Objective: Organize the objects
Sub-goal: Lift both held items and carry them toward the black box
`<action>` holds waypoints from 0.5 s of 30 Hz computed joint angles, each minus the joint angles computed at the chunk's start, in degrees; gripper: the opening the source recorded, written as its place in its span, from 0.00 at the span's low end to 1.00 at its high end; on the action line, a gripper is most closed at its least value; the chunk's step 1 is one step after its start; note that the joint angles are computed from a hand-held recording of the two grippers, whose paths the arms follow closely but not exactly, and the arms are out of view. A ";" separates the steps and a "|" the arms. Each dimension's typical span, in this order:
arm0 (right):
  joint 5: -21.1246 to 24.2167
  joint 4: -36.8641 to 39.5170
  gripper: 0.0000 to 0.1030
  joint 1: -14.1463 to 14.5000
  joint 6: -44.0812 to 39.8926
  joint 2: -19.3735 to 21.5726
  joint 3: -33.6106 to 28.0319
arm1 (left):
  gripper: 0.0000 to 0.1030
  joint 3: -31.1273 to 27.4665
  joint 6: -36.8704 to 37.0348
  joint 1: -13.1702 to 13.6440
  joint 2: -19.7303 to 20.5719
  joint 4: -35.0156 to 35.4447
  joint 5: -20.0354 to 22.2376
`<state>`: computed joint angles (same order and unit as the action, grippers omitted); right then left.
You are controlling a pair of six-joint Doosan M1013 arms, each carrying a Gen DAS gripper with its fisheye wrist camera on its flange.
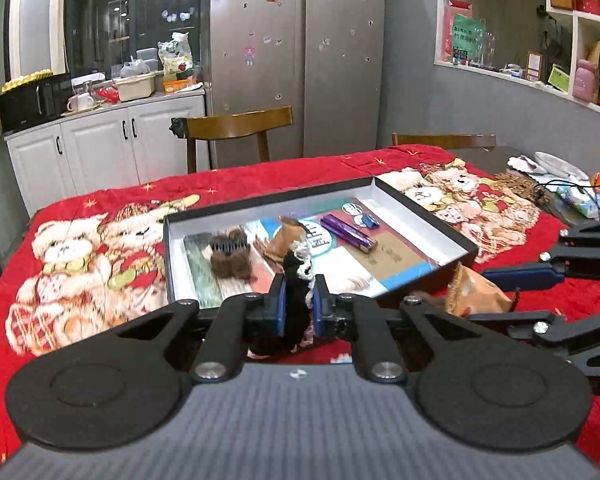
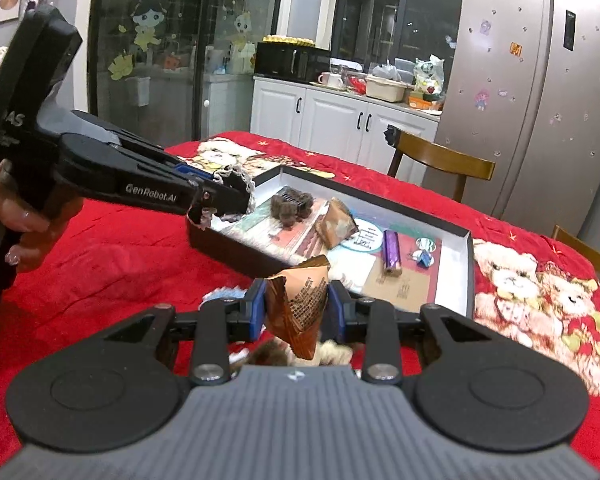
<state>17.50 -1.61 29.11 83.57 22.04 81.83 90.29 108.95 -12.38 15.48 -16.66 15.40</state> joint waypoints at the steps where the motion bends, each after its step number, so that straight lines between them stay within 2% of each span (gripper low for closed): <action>1: 0.63 -0.05 0.36 -0.10 -0.07 0.59 -0.97 | 0.15 -0.68 -1.87 -0.18 0.52 2.45 0.11; 2: 1.48 0.54 0.36 -0.31 -0.44 1.33 -2.16 | 0.15 -1.48 -4.00 -0.37 1.16 4.97 0.29; 5: 2.93 2.28 0.36 -0.96 -0.94 3.16 -4.91 | 0.15 -3.80 -6.39 -0.39 3.02 6.70 1.79; 11: 3.13 -2.68 0.36 -1.53 5.17 6.59 -9.03 | 0.15 -8.16 -12.44 -0.35 6.79 11.19 4.60; 15: 3.20 -2.91 0.36 -2.10 8.06 8.55 -11.26 | 0.15 -10.48 -16.09 -0.25 8.74 14.01 6.09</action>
<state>20.70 -4.52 27.01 91.63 30.59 70.56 79.82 92.86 -12.63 24.22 -2.66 21.49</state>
